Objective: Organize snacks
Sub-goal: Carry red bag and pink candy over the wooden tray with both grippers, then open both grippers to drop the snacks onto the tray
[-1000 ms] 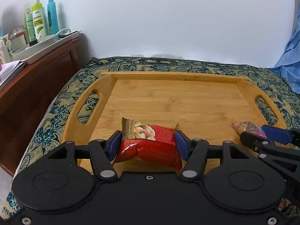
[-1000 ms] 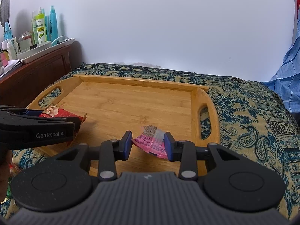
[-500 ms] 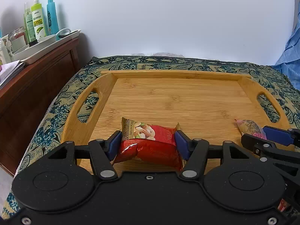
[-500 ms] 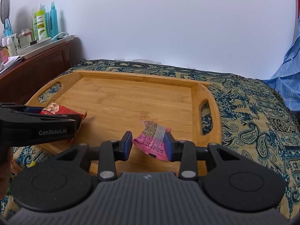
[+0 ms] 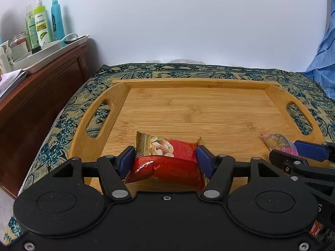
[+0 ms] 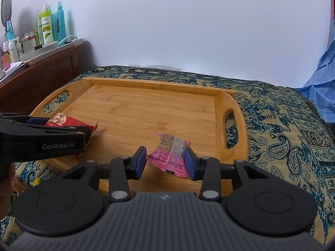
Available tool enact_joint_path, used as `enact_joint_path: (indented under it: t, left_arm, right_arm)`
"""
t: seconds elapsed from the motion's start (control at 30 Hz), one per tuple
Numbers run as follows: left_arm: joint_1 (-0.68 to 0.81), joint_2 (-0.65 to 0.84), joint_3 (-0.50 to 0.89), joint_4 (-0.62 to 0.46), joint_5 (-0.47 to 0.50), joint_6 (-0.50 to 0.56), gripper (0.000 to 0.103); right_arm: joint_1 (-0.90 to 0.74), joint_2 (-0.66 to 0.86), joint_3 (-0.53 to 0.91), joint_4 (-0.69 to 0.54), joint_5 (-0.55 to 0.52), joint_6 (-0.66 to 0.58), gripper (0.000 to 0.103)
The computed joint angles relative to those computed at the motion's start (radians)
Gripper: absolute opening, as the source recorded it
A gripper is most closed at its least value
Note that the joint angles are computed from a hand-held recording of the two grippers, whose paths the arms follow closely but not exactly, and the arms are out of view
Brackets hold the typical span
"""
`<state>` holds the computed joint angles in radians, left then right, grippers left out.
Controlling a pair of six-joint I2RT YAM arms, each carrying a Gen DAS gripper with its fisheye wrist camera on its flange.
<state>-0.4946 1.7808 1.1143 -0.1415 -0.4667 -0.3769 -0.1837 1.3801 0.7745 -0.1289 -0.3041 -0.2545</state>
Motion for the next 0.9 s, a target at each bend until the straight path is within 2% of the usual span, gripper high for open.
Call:
enact_joint_path:
  t: [0.07, 0.2, 0.43, 0.6, 0.9]
  left_arm:
    - [0.001, -0.002, -0.001, -0.001, 0.003, 0.001, 0.065]
    - [0.004, -0.01, -0.004, -0.01, 0.01, -0.006, 0.068]
    - [0.002, -0.053, -0.045, -0.006, 0.032, -0.012, 0.081]
    - [-0.009, -0.099, -0.086, -0.005, 0.038, -0.025, 0.086]
    - [-0.074, -0.215, -0.178, -0.016, 0.0, -0.04, 0.093]
  right_arm:
    - [-0.003, -0.005, -0.002, -0.001, -0.002, 0.0, 0.059]
    - [-0.008, -0.018, -0.008, -0.001, -0.006, 0.0, 0.06]
    - [-0.028, -0.056, -0.029, -0.001, -0.014, 0.007, 0.07]
    - [-0.057, -0.112, -0.063, -0.002, -0.032, -0.008, 0.075]
    - [-0.149, -0.231, -0.112, -0.052, -0.101, -0.029, 0.084]
